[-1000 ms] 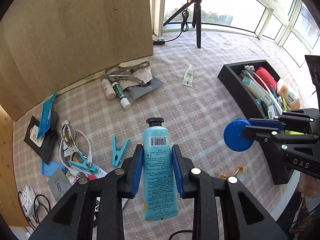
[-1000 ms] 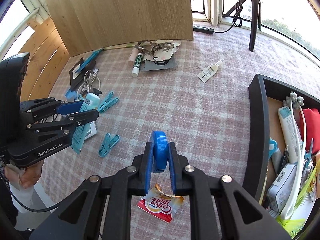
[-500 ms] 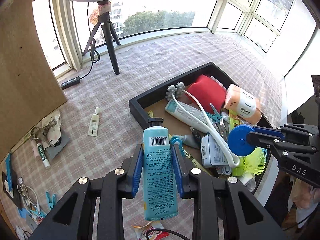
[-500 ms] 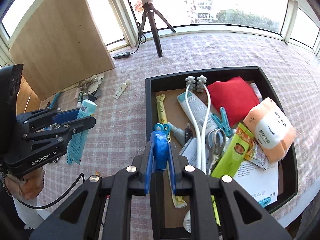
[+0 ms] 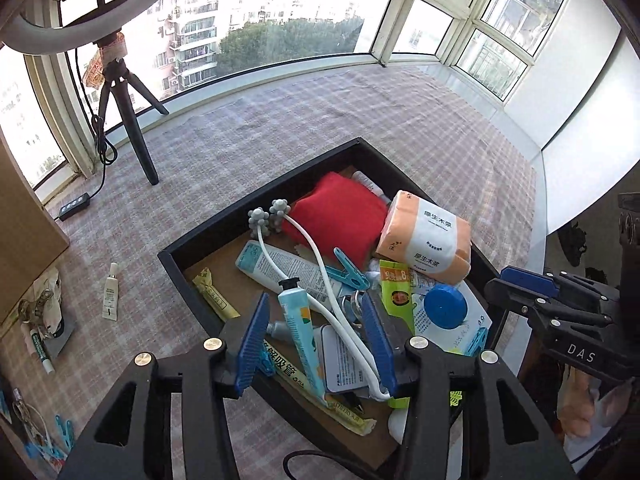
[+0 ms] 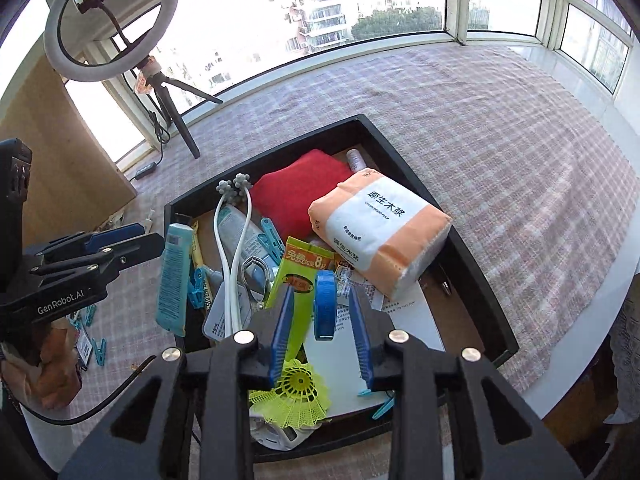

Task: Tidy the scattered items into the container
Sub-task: 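Carry the tube and tape measure into the black tray and open both grippers, then grasp the Coffee-mate sachet with the right gripper while the left grasps a blue clothespin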

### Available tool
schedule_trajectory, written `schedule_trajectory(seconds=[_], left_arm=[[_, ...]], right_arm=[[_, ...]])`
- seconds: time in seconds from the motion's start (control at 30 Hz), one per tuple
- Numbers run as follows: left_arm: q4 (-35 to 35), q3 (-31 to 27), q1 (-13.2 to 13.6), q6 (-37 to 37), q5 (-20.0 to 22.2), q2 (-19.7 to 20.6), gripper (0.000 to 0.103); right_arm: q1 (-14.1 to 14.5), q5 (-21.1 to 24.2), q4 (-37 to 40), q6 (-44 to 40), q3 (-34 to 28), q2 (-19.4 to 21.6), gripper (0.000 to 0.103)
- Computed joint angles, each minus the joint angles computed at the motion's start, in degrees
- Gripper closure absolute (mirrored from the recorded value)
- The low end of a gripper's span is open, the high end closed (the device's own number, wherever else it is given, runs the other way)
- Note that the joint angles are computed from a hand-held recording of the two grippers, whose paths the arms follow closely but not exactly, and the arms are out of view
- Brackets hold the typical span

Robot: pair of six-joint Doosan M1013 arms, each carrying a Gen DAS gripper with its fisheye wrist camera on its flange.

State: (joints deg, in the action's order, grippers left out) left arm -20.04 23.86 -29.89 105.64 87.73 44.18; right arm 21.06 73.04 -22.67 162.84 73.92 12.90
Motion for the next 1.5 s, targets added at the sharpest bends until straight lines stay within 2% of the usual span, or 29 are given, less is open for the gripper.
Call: schedule_trajectory(seconds=[0.2, 0.37, 0.67, 0.83, 0.97, 1.13, 1.27, 1.5], left_arm=[[2.65, 2.32, 1.25, 0.28, -1.96, -1.7, 0.058], [5.28, 5.56, 3.32, 0.49, -3.85, -3.67, 0.057], [10.82, 11.52, 9.29, -3.06, -5.52, -6.2, 0.057], [14.47, 11.83, 13.24, -7.02, -3.96, -5.39, 0.057], [16.12, 12.65, 15.24, -8.37, -3.16, -4.92, 0.057], [17.04, 16.14, 15.38, -6.7, -2.56, -5.46, 0.059], [15.19, 23.18, 14.97, -3.43, -5.08, -8.83, 0.058], [13.89, 31.65, 14.11, -1.56, -7.61, -12.81, 0.057]], right_arm=[[0.29, -0.69, 0.1, -2.75, -1.76, 1.16, 0.066], [0.76, -2.05, 2.25, -7.19, -4.3, 3.06, 0.066], [2.15, -2.69, 9.01, -18.52, -10.89, 8.67, 0.065], [3.2, -2.75, 14.78, -26.29, -14.29, 12.24, 0.065], [3.78, -1.64, 19.41, -30.35, -16.29, 14.93, 0.064], [4.32, -1.29, 23.34, -31.66, -17.44, 17.27, 0.064], [4.62, -1.06, 24.63, -31.3, -18.19, 18.78, 0.064], [5.13, -1.34, 24.13, -29.55, -18.91, 20.03, 0.064]])
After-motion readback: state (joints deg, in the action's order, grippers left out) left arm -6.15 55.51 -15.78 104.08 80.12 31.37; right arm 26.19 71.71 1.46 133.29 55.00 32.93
